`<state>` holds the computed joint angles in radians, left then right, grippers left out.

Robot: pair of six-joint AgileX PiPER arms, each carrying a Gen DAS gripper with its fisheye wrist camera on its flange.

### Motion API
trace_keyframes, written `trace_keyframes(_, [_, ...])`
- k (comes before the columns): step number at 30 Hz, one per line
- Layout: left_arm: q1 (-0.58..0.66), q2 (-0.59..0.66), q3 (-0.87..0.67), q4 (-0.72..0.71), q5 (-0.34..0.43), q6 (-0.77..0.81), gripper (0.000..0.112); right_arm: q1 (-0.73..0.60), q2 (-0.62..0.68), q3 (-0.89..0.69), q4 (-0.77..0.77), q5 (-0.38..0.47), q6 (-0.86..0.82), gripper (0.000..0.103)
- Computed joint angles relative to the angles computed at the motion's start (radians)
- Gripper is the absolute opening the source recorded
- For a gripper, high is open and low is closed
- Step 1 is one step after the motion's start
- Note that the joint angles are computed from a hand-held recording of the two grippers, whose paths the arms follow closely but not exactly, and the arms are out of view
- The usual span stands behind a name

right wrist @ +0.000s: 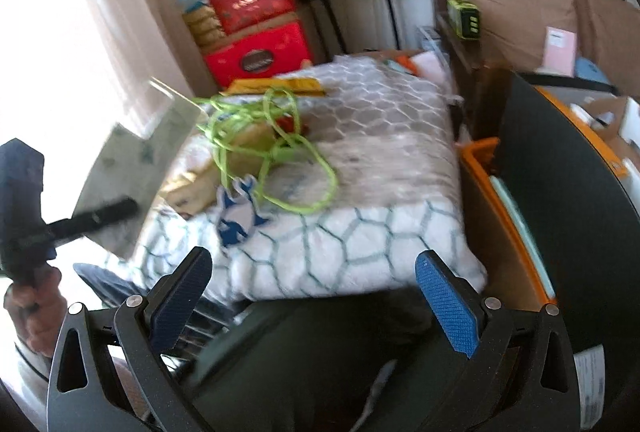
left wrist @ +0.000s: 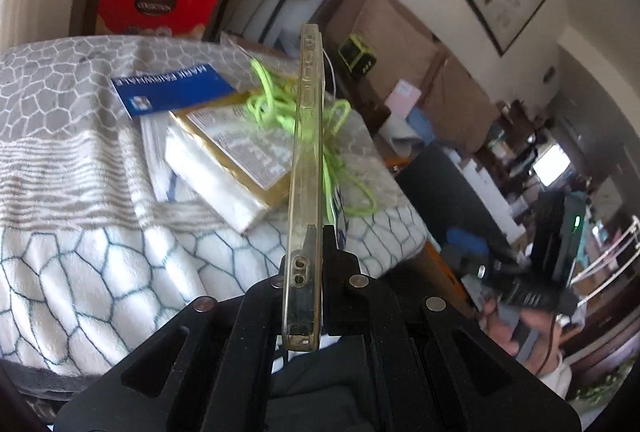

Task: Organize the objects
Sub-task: 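Lift the phone case off the bed with the left gripper, then grasp the phone case edge with the right gripper while the left gripper releases it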

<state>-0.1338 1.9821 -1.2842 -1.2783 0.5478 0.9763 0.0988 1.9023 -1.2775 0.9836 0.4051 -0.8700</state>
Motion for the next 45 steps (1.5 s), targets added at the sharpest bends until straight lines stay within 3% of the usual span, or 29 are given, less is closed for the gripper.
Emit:
trace_keyframes(2, [-0.014,-0.003,-0.001,0.019,0.01,0.016,0.001,0.006,0.025,-0.058,-0.007,0.026,-0.015,0.102])
trace_keyframes(4, [-0.043,0.009,-0.043,0.148,0.04,-0.05,0.001,0.01,0.042,-0.116,-0.022,0.041,-0.047,0.102])
trace_keyframes(6, [-0.078,0.003,-0.048,0.237,0.014,-0.074,0.001,0.006,0.055,-0.158,0.054,0.047,-0.19,0.102])
trace_keyframes(7, [-0.099,-0.007,-0.034,0.25,-0.024,-0.06,0.001,-0.005,0.071,-0.189,0.075,0.08,-0.24,0.102])
trace_keyframes(9, [-0.107,0.001,-0.043,0.254,0.006,-0.037,0.001,-0.009,0.117,-0.269,0.003,0.137,-0.219,0.1])
trace_keyframes(11, [-0.118,0.015,-0.059,0.261,0.034,-0.022,0.001,-0.005,0.149,-0.321,-0.021,0.171,-0.245,0.086])
trace_keyframes(15, [-0.16,0.019,-0.055,0.31,0.031,0.001,0.001,-0.01,0.215,-0.404,-0.029,0.275,-0.292,0.078])
trace_keyframes(18, [-0.187,0.019,-0.053,0.339,0.028,0.007,0.002,-0.002,0.26,-0.454,-0.087,0.299,-0.244,0.051])
trace_keyframes(19, [-0.202,0.017,-0.053,0.362,0.02,-0.003,0.002,-0.006,0.28,-0.479,-0.095,0.321,-0.22,0.03])
trace_keyframes(20, [-0.21,0.018,-0.057,0.38,0.016,-0.017,0.002,-0.012,0.294,-0.495,-0.09,0.338,-0.203,0.018])
trace_keyframes(22, [-0.225,0.022,-0.066,0.419,0.001,-0.069,0.002,-0.015,0.291,-0.47,-0.089,0.301,-0.168,0.012])
trace_keyframes(26, [-0.211,0.034,-0.086,0.428,0.007,-0.137,0.007,-0.011,0.283,-0.439,-0.14,0.267,-0.061,0.011])
trace_keyframes(32, [-0.265,0.026,-0.078,0.596,-0.147,-0.309,0.023,0.004,0.284,-0.417,-0.247,0.236,0.19,0.01])
trace_keyframes(35, [-0.297,0.008,-0.038,0.746,-0.266,-0.438,0.039,0.033,0.26,-0.4,-0.329,0.207,0.269,0.009])
trace_keyframes(37, [-0.314,-0.015,0.008,0.774,-0.351,-0.467,0.08,0.068,0.24,-0.379,-0.484,0.143,0.382,0.009])
trace_keyframes(39, [-0.331,-0.045,0.08,0.873,-0.494,-0.576,0.092,0.079,0.233,-0.374,-0.549,0.126,0.436,0.009])
trace_keyframes(40, [-0.329,-0.059,0.099,0.866,-0.519,-0.57,0.094,0.076,0.232,-0.372,-0.553,0.126,0.443,0.009])
trace_keyframes(45, [-0.3,-0.005,0.01,0.745,-0.428,-0.479,0.094,0.086,0.223,-0.361,-0.696,0.087,0.633,0.009])
